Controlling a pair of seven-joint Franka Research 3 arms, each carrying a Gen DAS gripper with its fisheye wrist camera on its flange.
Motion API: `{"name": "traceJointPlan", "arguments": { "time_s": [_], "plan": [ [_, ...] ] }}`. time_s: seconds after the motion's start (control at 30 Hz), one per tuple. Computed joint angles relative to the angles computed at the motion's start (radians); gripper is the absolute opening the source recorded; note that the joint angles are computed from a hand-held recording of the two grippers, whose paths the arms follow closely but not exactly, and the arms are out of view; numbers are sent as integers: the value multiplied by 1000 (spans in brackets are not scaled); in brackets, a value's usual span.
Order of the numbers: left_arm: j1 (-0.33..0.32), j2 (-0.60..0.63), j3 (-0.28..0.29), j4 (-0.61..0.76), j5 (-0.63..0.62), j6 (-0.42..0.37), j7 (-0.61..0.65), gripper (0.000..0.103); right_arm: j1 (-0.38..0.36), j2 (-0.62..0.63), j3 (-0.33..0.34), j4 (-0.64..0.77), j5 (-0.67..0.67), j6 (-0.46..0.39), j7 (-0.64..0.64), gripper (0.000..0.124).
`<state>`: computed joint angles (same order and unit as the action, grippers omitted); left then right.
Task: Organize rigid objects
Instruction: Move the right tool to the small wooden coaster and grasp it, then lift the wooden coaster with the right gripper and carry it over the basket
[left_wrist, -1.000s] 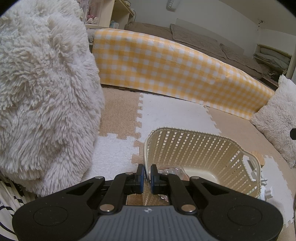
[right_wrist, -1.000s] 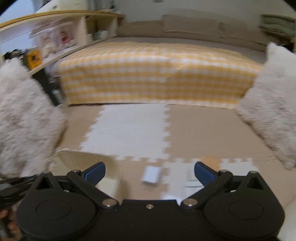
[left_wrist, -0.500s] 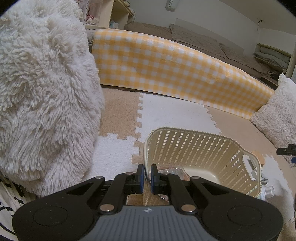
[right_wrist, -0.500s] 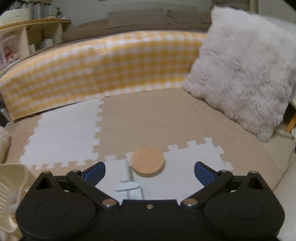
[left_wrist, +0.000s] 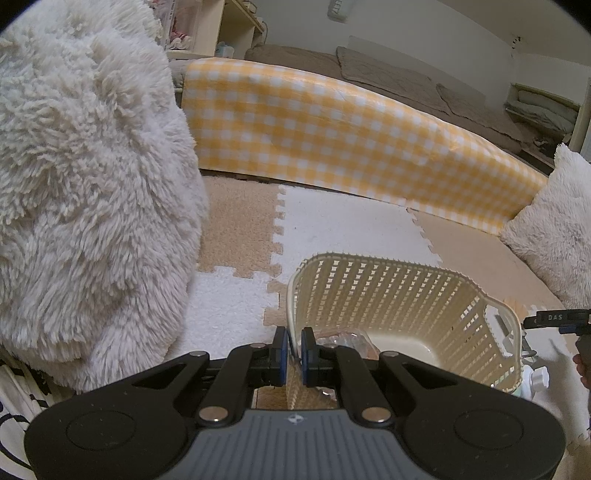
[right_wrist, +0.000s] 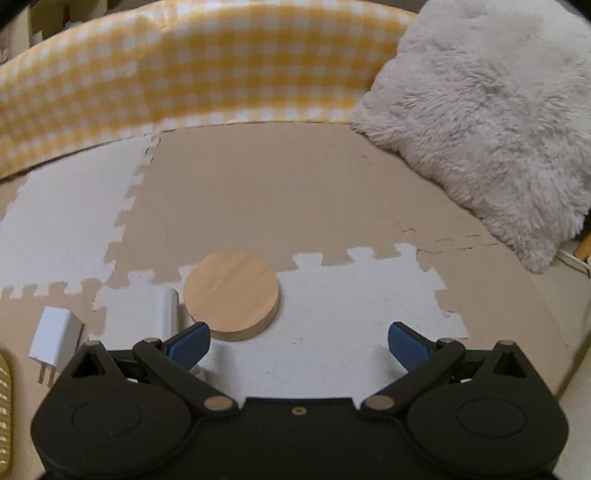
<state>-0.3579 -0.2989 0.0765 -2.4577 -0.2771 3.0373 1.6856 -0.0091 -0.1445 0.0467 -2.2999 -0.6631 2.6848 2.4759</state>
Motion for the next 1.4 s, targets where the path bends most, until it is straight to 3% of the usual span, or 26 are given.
{"name": "traceJointPlan", "arguments": {
  "time_s": [0.27, 0.4, 0.67, 0.8, 0.93, 1.4],
  "plan": [
    [5, 1, -8, -2, 14, 6, -4, 8, 28, 74, -27, 48, 58, 37, -117, 103],
    [8, 5, -11, -1, 23, 9, -8, 8, 37, 93, -42, 59, 66, 61, -111, 102],
    [4, 4, -6, -4, 29, 13, -8, 8, 57, 123, -63, 71, 174, 135, -193, 82],
    [3, 4, -4, -4, 29, 13, -8, 8, 63, 131, -70, 75, 200, 151, -218, 78],
    [3, 4, -4, -3, 30, 12, -9, 8, 64, 126, -72, 67, 208, 168, -222, 68],
    [-6, 8, 5, -3, 25, 20, -2, 8, 40, 33, -35, 30, 92, 136, -105, 68]
  ]
}}
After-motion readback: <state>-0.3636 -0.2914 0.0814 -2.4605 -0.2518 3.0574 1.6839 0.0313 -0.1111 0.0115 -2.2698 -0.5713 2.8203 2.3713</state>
